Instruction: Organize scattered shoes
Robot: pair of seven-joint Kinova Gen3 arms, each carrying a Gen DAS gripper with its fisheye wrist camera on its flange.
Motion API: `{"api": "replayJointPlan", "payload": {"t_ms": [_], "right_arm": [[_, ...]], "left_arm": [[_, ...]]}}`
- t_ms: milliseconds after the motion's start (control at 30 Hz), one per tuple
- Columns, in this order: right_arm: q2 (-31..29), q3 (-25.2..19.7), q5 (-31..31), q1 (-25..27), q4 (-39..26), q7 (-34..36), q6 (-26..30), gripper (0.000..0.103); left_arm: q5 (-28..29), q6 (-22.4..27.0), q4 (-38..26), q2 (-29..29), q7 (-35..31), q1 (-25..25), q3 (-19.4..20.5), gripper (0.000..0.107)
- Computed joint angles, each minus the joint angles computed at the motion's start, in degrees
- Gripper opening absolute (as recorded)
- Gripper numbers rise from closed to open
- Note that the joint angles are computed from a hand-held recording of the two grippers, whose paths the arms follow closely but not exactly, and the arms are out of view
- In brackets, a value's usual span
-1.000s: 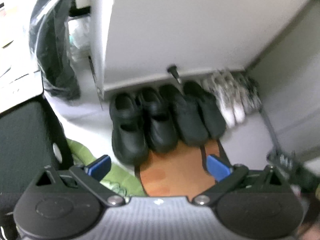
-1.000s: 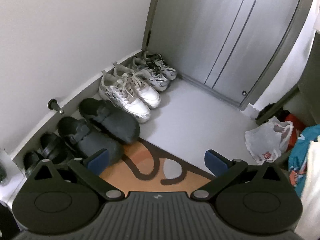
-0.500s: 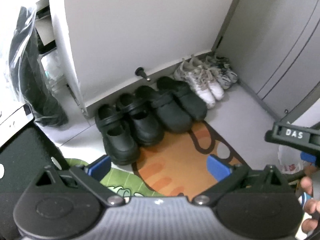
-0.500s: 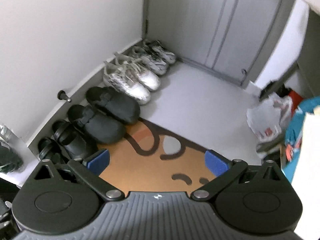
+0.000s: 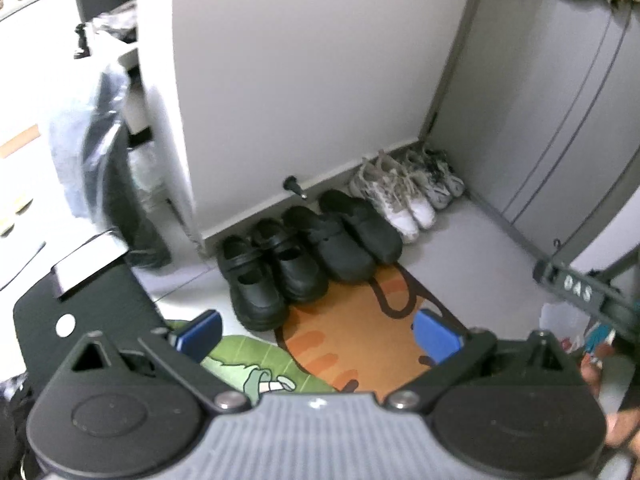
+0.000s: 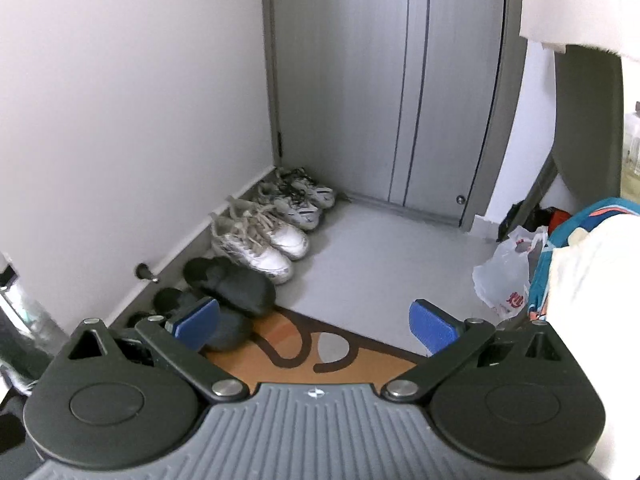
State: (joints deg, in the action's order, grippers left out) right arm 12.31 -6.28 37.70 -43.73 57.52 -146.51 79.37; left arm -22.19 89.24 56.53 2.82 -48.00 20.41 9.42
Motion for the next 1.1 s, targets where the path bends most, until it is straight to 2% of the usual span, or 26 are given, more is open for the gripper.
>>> {"api": "replayJointPlan", "payload": {"t_ms": [100, 167, 333, 433, 600, 833, 967, 1100], "right_arm": [[-1.65, -0.66, -2.92, 0.85, -1.48, 2.38, 2.31, 0.103], [-3.7, -1.42, -2.78, 0.62, -1.15, 3.95, 3.5, 0.103], [-8.68, -4.73, -1.57, 1.31, 0.47, 6.91, 5.94, 0.103], [-10.95, -6.49, -1.16, 2.95, 2.62, 6.92, 6.64, 0.103], [-14.88, -9.62, -1.7, 6.23, 6.49, 5.58, 6.28, 0.103], [-15.91, -13.18, -3.77, 9.34, 3.59, 6.18, 10.31, 0.103], [-15.12, -14.1, -3.15, 9.08, 0.28, 7.21, 12.84, 0.103], [-14.69, -14.54, -2.09, 7.83, -2.3, 6.9, 14.8, 0.103]], "left_arm": [[-1.82, 4.07, -3.63, -0.05, 2.32, 2.24, 1.59, 0.103], [-2.15, 5.92, -5.17, -0.28, 3.77, 3.56, 2.21, 0.103], [-9.05, 11.0, -9.06, 0.04, 7.48, 9.93, 5.25, 0.103], [-11.33, 11.67, -9.48, -0.63, 10.47, 13.0, 6.39, 0.103], [-17.26, 15.72, -10.72, -0.46, 12.56, 19.06, 9.22, 0.103], [-22.98, 21.07, -14.95, 0.8, 13.5, 24.18, 9.36, 0.103], [-26.35, 24.15, -18.54, 2.4, 13.27, 27.79, 8.11, 0.103], [-26.54, 24.76, -19.65, 2.64, 13.79, 30.25, 6.39, 0.103]]}}
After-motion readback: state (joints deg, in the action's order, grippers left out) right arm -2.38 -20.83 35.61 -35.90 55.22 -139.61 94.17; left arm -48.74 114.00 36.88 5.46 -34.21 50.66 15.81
